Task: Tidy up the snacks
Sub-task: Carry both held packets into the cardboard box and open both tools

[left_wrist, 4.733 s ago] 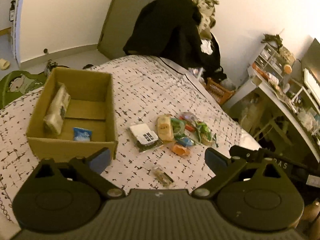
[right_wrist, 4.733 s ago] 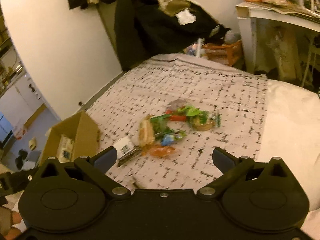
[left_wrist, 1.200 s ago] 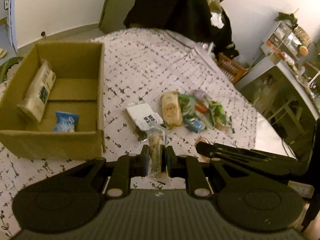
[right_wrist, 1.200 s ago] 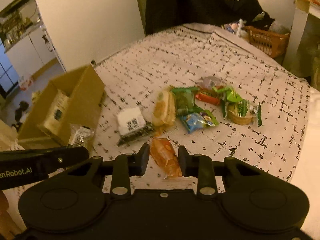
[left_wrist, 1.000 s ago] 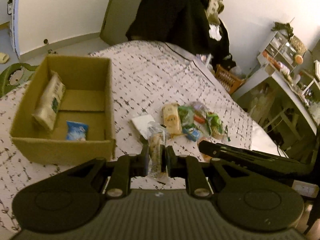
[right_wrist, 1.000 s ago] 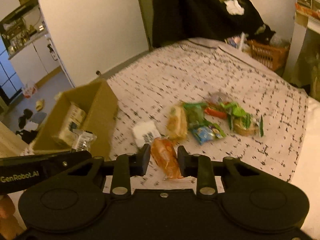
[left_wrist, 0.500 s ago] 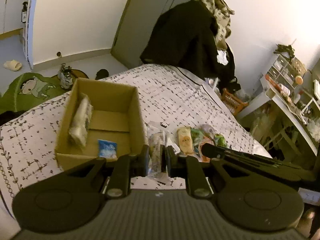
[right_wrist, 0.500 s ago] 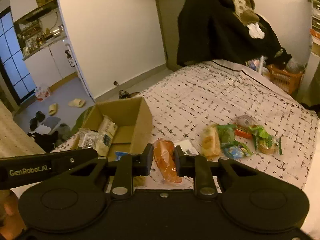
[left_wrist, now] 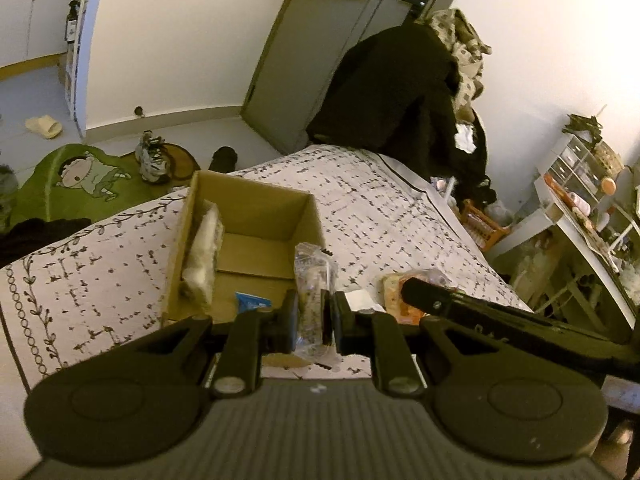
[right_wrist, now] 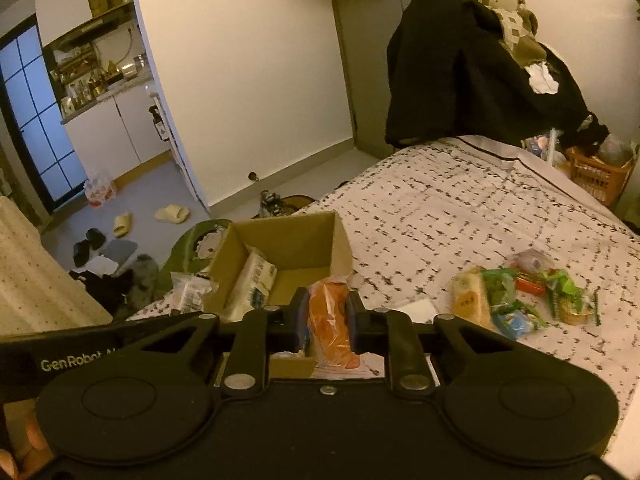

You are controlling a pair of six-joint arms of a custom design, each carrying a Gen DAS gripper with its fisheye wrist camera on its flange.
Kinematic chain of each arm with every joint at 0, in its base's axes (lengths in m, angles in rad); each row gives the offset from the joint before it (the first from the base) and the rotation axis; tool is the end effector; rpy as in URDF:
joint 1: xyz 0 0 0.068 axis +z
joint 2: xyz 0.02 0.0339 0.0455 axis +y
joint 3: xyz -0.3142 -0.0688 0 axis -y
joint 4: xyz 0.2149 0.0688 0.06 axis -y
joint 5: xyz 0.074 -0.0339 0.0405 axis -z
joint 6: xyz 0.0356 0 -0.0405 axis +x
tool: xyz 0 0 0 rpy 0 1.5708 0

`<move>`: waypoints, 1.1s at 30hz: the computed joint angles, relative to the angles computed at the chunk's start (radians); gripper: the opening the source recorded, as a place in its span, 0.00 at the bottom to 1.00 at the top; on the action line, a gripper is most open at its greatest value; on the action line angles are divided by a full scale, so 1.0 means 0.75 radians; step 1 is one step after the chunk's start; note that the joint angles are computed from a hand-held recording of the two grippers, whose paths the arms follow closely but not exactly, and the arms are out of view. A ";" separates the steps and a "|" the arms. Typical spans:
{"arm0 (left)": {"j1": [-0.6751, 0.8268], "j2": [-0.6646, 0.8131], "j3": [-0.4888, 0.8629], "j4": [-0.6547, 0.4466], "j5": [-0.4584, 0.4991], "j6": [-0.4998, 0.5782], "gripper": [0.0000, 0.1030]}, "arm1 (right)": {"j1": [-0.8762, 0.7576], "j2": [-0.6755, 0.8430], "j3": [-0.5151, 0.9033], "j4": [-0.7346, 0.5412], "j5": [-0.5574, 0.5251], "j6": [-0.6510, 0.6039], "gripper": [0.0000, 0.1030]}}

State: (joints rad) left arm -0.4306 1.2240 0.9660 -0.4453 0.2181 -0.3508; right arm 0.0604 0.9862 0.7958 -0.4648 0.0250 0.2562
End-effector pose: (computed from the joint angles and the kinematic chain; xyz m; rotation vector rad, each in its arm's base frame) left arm 0.1960 -0.0985 0.3418 0.2117 2.3313 -0.6491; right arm 0.1556 0.0085 0.3270 0.2316 2.2176 0.1457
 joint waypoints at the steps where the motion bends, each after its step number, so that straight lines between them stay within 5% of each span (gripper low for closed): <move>1: 0.026 0.003 0.000 -0.001 0.015 0.008 0.15 | 0.019 0.011 0.001 0.010 0.011 0.014 0.19; 8: 0.168 0.022 -0.015 0.019 0.099 0.080 0.15 | 0.160 0.122 0.013 0.099 0.100 0.074 0.18; 23: 0.307 0.178 -0.035 0.096 0.136 0.136 0.15 | 0.148 0.308 -0.116 0.406 0.004 0.122 0.16; 28: 0.249 0.214 -0.027 0.124 0.091 0.117 0.15 | 0.120 0.302 -0.174 0.502 -0.053 0.146 0.33; 33: 0.183 0.246 -0.015 0.158 0.046 0.079 0.15 | 0.136 0.256 -0.225 0.545 0.082 0.137 0.57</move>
